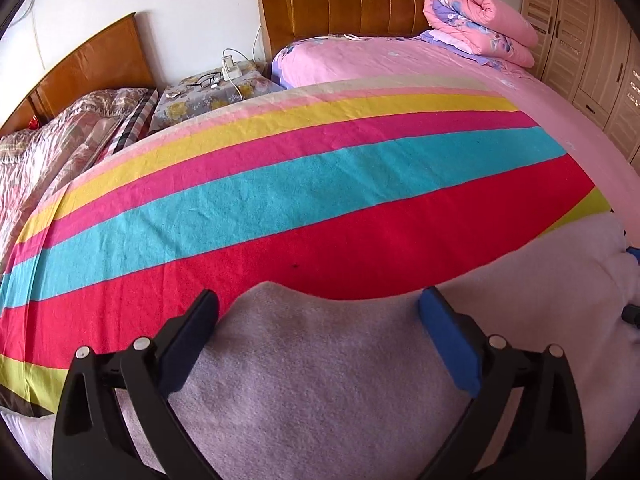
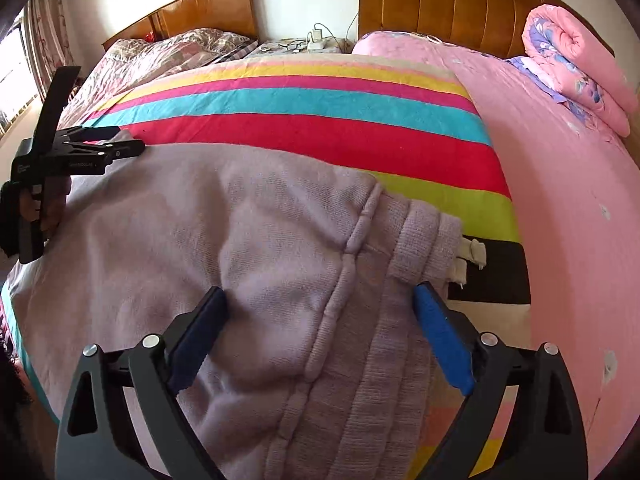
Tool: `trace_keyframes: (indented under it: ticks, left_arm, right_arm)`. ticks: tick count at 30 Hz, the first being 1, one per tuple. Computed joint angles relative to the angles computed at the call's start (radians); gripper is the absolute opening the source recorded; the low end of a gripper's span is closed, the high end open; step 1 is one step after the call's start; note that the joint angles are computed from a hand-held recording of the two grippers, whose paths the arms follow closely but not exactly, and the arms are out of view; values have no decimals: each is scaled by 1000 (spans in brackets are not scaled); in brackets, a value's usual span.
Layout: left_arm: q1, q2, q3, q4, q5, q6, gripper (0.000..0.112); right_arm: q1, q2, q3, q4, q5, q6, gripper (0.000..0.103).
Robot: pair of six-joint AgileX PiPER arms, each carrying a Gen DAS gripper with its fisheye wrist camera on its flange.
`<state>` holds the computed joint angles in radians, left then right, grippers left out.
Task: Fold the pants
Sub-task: 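Smooth the folded lilac sweatpants flat with both open tools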
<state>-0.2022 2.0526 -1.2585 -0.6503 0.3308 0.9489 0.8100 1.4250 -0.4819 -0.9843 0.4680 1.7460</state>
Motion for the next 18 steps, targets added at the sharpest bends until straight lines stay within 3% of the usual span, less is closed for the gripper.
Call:
trace_keyframes:
  ticks: [4,12,18]
  left_arm:
    - [5,8,-11,-2,12,-14,101]
    - [13,16,-23,-11,27,-9,101]
    - [24,22,-38,-15,56,-11,101]
  right_arm:
    - [52,-4,33,-101,29,154,91]
    - [66,8,20,-83,52,160,91]
    - [37,7,-4,4,50,57,91]
